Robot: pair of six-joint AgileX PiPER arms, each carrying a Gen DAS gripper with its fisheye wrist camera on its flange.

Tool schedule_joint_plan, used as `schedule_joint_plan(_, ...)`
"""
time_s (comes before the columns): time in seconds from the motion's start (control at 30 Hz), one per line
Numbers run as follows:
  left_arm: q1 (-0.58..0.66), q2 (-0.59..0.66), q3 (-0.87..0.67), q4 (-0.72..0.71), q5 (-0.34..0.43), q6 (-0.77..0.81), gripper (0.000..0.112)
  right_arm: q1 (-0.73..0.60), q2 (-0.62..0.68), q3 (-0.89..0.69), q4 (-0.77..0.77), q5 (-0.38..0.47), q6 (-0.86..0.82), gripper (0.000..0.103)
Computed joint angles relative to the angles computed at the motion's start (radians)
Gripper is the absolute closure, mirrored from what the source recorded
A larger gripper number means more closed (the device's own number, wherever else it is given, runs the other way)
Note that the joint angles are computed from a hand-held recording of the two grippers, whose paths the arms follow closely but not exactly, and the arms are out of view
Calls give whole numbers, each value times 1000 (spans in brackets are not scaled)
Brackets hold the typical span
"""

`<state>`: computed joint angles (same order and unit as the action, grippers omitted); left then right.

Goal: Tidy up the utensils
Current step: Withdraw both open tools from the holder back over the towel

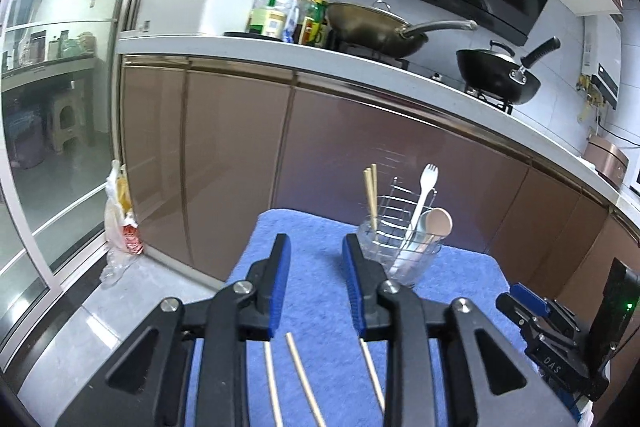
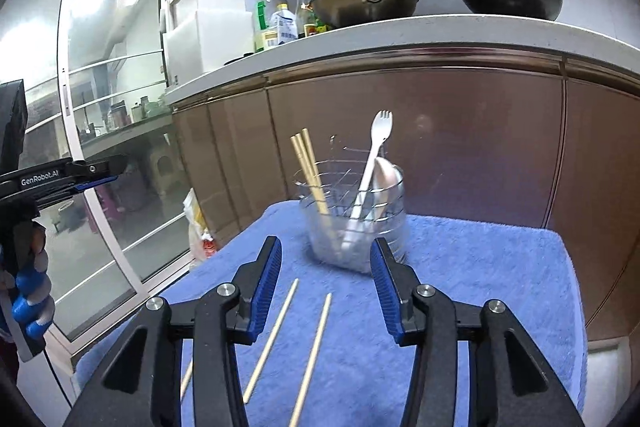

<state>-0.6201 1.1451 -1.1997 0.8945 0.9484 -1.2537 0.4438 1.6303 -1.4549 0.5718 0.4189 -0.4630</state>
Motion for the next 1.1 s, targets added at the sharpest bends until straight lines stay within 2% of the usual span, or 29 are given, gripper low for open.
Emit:
schedule_joint_plan(0.13,-14,-57,44,5,31,-5,87,20,-23,19,-75,-1,71,57)
schedule_joint_plan(0.23,44,-91,89,-44,-17,36,87,42,-22,6,-194,13,178,57)
schedule_joint_plan(0.37,242,-129,143,-249,-158,226,87,80,0,-38,-393,65,365,57)
schedule_joint_plan(0.43,360,-137,152,-387,-215,382,87,94,12,-61,-459,89,432,57)
schedule_joint_plan(0.5,449,-134,141,-513,-232,527,87,101,23,-80,-484,110,467,57)
schedule_joint_plan(0.63,536,-130,110,-653,-192,704,87,100,42,-97,-460,129,484,57)
schedule_joint_plan(0.83,481,-132,116,-679,-140,713,87,72,58,-73,-314,146,369,57)
schedule_joint_plan(0.97,375,-87,136,-636,-150,572,87,22,-5,9,-200,160,207,57)
schedule_joint_plan(1.1,243,-1,93,-567,-124,429,87,-61,-73,78,-93,188,74,57)
